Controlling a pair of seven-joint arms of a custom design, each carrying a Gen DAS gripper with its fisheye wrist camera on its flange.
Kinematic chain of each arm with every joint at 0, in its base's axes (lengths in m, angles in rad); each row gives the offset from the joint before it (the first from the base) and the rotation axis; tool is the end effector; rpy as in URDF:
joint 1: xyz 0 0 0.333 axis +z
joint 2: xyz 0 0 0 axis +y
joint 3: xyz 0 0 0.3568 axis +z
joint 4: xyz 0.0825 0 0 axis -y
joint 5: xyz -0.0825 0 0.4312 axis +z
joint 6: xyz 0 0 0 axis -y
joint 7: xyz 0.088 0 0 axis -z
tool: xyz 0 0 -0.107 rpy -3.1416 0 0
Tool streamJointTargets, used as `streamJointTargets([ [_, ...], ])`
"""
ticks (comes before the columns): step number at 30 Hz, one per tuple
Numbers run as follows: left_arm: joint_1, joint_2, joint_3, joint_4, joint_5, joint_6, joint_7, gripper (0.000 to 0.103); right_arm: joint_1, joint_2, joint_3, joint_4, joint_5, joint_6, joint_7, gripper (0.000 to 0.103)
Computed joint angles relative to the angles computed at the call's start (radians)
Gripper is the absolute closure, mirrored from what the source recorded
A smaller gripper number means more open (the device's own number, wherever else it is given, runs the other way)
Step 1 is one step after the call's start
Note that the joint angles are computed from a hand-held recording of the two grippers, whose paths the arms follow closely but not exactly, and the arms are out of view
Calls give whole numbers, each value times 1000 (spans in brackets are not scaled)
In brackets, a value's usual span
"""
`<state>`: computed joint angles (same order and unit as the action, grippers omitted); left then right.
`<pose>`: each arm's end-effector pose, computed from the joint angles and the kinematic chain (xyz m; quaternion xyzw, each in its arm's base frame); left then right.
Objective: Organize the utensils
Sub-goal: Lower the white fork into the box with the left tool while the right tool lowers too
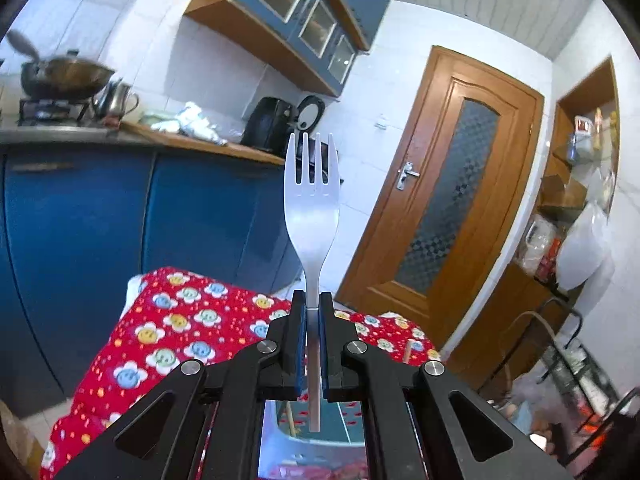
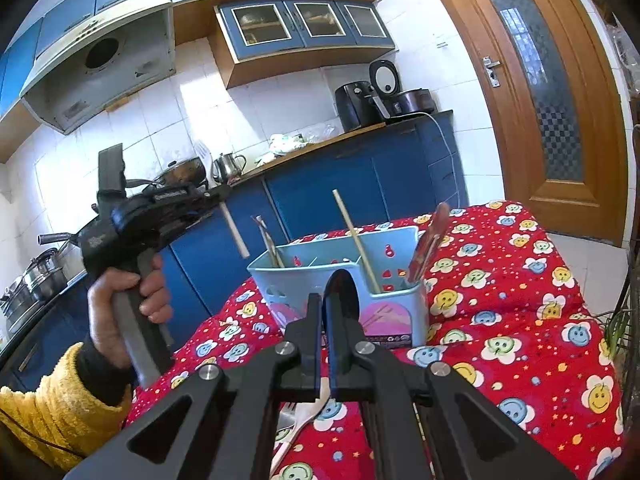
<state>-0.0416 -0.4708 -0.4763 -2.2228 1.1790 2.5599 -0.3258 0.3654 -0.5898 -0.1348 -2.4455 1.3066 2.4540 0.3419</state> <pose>0.4112 -0.2992 0.6400 -0.6922 0.4000 -0.4603 0.3859 0.4320 0.0916 0.5919 -0.7238 0.3772 -0.0534 0.5753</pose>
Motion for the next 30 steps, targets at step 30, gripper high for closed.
streamJointTargets([
  [30, -107, 80, 66, -43, 177, 1, -90, 98, -15, 250, 116, 281, 260, 130, -94, 99],
])
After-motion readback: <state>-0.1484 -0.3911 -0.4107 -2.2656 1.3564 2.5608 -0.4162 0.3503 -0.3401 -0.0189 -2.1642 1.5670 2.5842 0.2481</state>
